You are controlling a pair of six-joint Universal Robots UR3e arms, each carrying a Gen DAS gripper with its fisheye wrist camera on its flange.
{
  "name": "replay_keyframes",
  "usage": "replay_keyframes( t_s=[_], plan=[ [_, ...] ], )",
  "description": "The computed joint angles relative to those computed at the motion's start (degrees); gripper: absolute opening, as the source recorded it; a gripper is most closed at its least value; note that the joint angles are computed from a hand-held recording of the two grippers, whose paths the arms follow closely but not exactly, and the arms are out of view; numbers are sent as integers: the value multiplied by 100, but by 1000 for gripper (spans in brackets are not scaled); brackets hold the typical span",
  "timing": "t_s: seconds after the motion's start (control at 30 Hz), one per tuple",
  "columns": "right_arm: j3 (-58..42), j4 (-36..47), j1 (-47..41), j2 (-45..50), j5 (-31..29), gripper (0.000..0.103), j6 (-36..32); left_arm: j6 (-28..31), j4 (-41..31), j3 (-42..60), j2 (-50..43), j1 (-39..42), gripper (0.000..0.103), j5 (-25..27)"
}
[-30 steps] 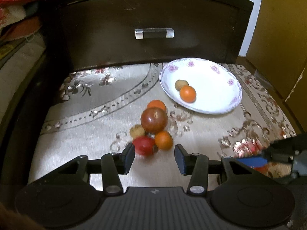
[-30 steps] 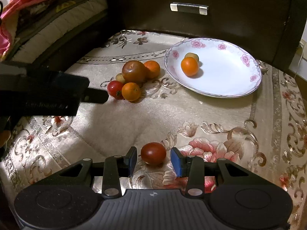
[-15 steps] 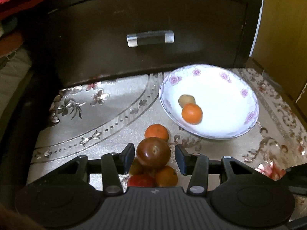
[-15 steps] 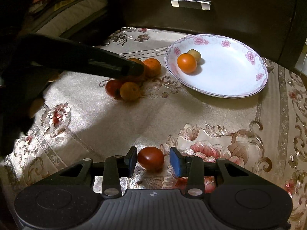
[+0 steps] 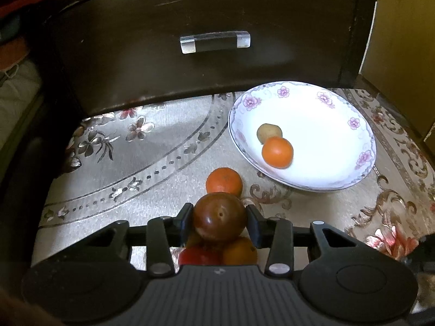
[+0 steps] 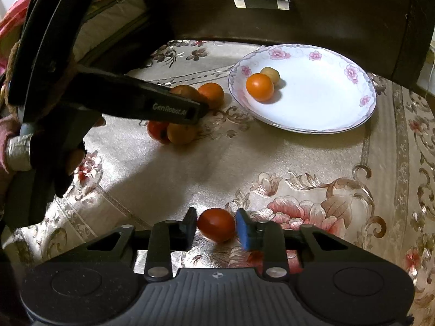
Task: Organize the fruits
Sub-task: 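Grasp the large dark tomato with the left tool while the right tool grasps the red tomato, then carry the dark tomato with the left tool toward the bowl while the right tool carries the red tomato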
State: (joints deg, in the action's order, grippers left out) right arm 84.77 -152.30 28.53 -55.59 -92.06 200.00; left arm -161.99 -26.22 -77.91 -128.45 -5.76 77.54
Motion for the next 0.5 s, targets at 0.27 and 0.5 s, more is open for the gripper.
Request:
replay_keyframes(
  t_s=[0.27, 0.5],
  plan=[
    [166, -22, 19, -161, -160, 24, -15, 243, -117, -812, 832, 253, 47, -547],
    [138, 52, 46, -198, -336, 24, 104, 702, -384, -1770, 1588, 467, 47, -991]
  ],
)
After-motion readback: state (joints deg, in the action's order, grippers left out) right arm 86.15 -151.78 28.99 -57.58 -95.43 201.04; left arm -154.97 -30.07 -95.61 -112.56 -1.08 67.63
